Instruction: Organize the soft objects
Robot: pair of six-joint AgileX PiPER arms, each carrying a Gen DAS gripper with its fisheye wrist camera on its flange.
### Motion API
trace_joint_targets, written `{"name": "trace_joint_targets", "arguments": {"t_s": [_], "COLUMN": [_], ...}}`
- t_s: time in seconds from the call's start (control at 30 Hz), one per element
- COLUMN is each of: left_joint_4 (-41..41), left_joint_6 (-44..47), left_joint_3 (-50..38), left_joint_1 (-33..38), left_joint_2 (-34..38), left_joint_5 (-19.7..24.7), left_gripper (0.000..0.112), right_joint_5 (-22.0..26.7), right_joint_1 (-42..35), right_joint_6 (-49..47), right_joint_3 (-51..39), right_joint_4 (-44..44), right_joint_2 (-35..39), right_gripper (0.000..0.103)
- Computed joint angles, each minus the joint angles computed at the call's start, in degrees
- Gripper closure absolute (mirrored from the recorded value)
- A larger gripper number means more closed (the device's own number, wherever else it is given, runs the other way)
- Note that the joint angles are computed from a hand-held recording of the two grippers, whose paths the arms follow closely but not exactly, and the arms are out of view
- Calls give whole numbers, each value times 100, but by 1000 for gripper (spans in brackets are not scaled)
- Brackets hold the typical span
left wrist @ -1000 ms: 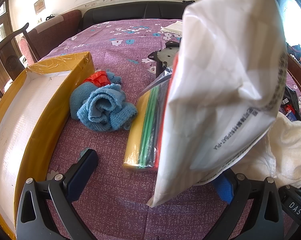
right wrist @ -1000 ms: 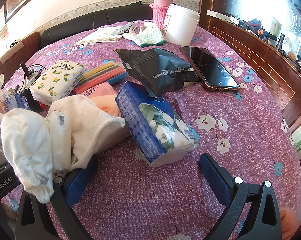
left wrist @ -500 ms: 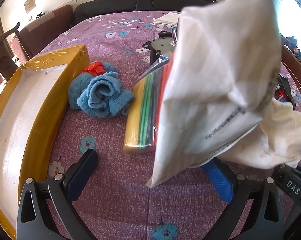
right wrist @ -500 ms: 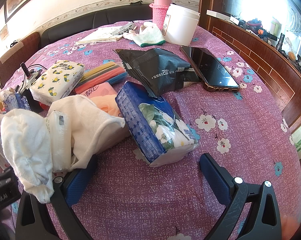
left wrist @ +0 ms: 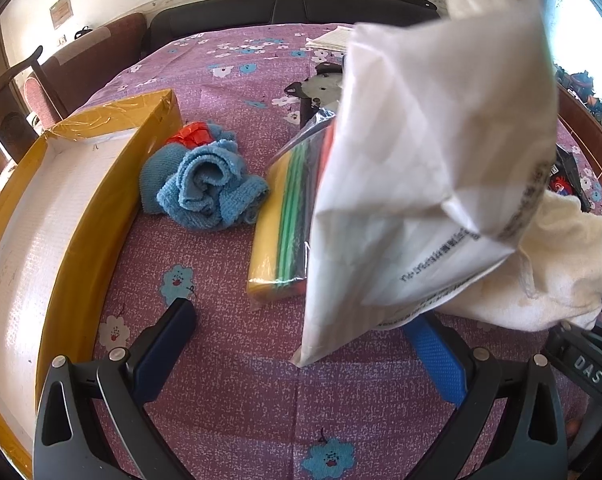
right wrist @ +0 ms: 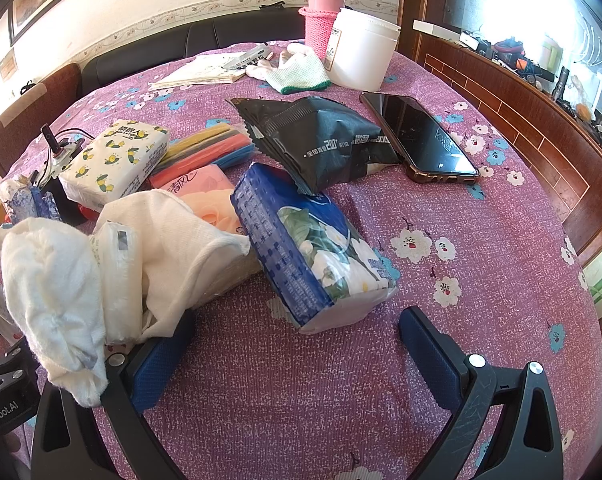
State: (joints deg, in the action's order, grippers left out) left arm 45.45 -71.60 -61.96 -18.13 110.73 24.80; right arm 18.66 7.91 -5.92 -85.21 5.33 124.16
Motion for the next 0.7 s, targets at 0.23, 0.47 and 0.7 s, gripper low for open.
{"name": "trace_joint_targets", "arguments": {"t_s": [0.23, 0.47, 0.7], "left_joint_4": [42, 51, 63], "left_joint_6": [-43, -58, -77], "left_joint_3": [69, 62, 57], "left_joint_1": [0, -5, -12], "left_joint_2": [-43, -36, -30], "left_joint_5": [-27, -22, -13], "left_gripper": [9, 9, 9], "right_joint_5": [590, 993, 924], "right_joint_1": [0, -40, -333], "right_joint_6": [93, -316, -1131], "right_joint_3": [85, -91, 574], "right_joint_4": [-74, 133, 816], "right_joint_2": [-222, -190, -670], "right_gripper": [1, 1, 1]}}
